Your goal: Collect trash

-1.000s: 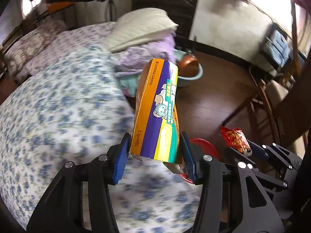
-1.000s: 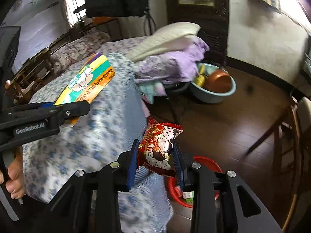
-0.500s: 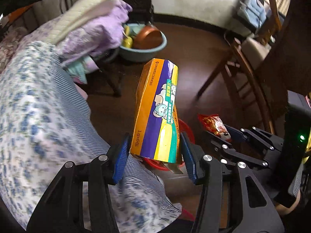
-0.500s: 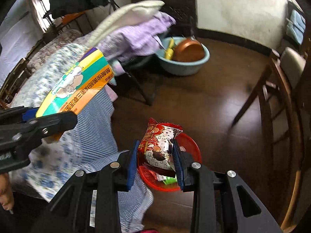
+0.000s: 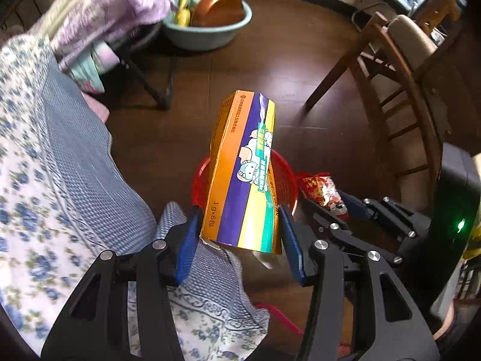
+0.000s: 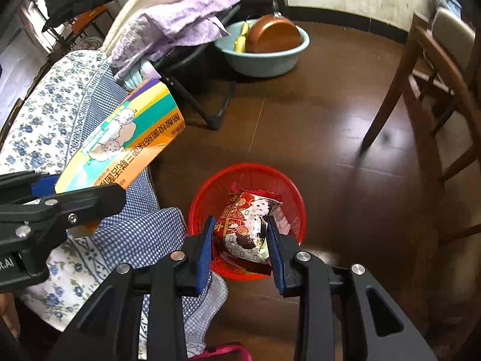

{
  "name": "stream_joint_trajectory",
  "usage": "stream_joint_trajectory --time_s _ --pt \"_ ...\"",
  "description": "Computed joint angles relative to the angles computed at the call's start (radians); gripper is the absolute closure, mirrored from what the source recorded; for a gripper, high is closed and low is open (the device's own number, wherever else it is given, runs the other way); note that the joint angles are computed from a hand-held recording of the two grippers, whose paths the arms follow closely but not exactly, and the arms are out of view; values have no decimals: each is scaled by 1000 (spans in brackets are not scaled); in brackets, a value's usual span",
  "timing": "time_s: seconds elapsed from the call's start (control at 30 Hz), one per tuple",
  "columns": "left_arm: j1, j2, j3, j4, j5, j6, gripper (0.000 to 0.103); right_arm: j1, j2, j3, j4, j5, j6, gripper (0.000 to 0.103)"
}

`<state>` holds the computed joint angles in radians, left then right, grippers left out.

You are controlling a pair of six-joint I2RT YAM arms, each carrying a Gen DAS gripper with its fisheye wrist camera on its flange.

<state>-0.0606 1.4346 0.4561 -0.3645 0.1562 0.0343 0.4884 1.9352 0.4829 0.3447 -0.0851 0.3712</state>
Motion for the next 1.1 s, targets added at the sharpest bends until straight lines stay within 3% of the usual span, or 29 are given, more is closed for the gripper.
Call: stream_joint_trajectory --time_s 0.1,0.13,0.17,0.2,0.23,0.3,0.5,0.83,1.1 --pt "7 64 19 15 25 -15 51 7 78 14 65 -8 27 70" --pt "8 77 21 22 28 -23 46 7 103 16 100 -11 40 69" --pt "12 85 23 28 32 -31 39 4 125 14 137 -17 51 64" --pt "18 91 26 29 39 -37 37 1 141 9 167 -21 57 60" --pt "20 95 29 26 41 -37 37 2 149 6 185 -14 66 46" --pt "13 103 37 23 32 -40 37 1 144 1 192 -8 66 38" --pt "-1 66 36 -10 26 -40 37 -4 58 -6 75 -9 41 36" --pt "1 -135 -5 -107 11 -18 32 99 -199 -45 -195 119 37 11" --pt "22 -251 -11 -172 51 -3 30 156 -329 -68 -298 182 68 10"
